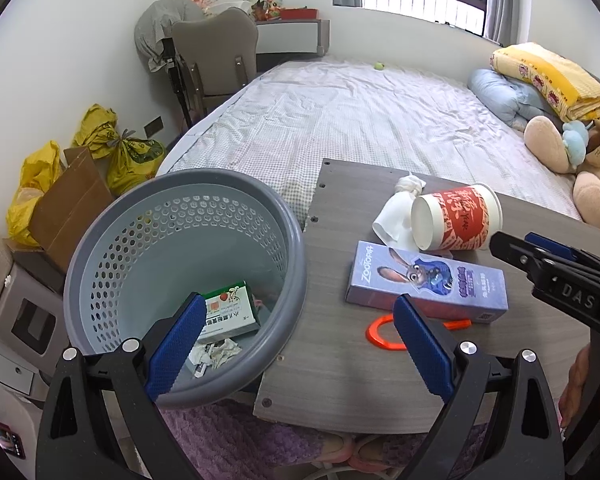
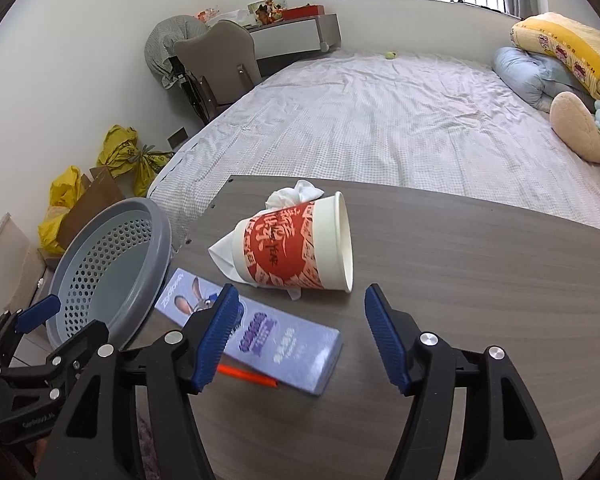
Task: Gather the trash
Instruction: 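Grasp the red-and-white paper cup with the right tool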
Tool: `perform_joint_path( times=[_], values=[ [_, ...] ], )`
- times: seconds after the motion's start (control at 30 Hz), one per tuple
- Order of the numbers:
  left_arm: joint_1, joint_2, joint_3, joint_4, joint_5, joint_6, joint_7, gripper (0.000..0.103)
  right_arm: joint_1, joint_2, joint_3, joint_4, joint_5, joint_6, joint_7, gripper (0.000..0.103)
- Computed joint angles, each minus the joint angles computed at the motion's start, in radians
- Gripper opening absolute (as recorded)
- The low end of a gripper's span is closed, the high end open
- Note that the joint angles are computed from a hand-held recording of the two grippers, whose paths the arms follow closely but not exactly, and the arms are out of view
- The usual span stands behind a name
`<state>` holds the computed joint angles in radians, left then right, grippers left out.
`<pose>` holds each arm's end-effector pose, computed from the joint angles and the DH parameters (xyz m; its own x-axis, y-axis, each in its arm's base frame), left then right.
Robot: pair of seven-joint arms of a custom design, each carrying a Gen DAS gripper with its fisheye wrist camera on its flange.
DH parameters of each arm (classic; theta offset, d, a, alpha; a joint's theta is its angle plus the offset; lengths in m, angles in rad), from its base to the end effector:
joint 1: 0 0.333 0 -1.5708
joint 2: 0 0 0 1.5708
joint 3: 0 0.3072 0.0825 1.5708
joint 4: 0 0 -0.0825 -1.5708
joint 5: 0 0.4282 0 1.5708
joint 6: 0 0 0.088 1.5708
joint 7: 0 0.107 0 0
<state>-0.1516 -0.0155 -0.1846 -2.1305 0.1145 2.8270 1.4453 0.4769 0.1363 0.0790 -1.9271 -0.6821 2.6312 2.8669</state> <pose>0.5863 -0.2114 0.4664 -0.2959 -0.9550 -0.0187 -0.7180 0.2353 -0.6550 0.5609 0.3646 0.4490 -0.1564 -0.9652 -0.2096 -0.7354 0.2554 -0.6276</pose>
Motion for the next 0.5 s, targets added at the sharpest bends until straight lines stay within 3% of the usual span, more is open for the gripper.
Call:
perform_joint_path(
  times=[0.17,0.5],
  values=[
    [0.002,0.020,0.003,0.019,-0.017,-0.008,0.013,0.093,0.002,0.054,-0.010,0.065,0.029,-0.015,-0.032,0.082],
    [0.011,0.046,0.007,0.040,-0.085,-0.016,0.061,0.093,0.031,0.154,-0.038,0.203,0.098,-0.106,-0.126,0.084]
  ],
)
